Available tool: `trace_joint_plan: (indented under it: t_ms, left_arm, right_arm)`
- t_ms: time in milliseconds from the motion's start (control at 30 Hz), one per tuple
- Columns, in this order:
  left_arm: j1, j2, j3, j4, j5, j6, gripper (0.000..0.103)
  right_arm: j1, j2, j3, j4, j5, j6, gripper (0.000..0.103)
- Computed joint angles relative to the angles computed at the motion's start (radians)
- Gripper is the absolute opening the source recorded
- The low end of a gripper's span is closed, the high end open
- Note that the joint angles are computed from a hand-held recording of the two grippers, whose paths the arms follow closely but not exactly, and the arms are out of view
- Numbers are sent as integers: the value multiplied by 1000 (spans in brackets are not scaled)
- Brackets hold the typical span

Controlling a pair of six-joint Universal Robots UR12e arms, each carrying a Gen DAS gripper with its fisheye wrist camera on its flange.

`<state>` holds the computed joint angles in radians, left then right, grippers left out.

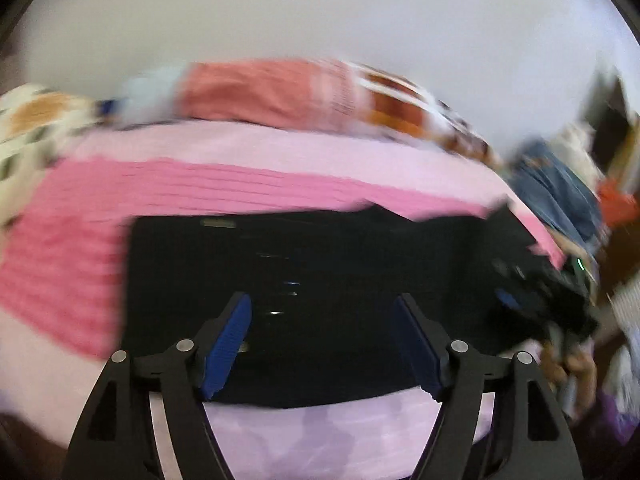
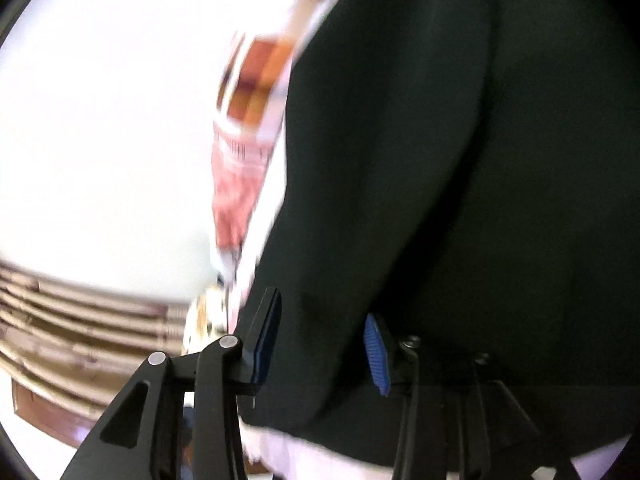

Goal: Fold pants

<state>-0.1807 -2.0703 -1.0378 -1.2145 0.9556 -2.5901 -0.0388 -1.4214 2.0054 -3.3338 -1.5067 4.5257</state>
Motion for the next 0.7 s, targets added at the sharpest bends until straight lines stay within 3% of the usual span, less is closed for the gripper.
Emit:
trace_joint_plan:
  t_ms: [67,167,233,367,533,633,700]
  left_arm:
    - [-42,-6,3,-69,3,78,74]
    - [-89,0,-32,-57,53,159,74]
    - [-106,-4,-35,-105,79,186,74]
    - [-116,-13,-39,-131,100,159,74]
    - [-104,-10,-57,-107,49,94,74]
    - [-109,-11,-62,-85,53,74,74]
    - [-113,-6,-71,-69,71,82,74]
  right_arm:
    - [-19,-17,34,-49,-63,7,40]
    - [-64,-36,75,-94,-82,33,40]
    - [-92,-50,97,-123,-97,58,41]
    - [-158,-75,128,-131,-80,97,45]
    - [-224,-94,162,-154,-61,136,44]
    - [-237,-137,175,-77,-139,109,46]
    - [-270,-149,196,-91,-84,129,45]
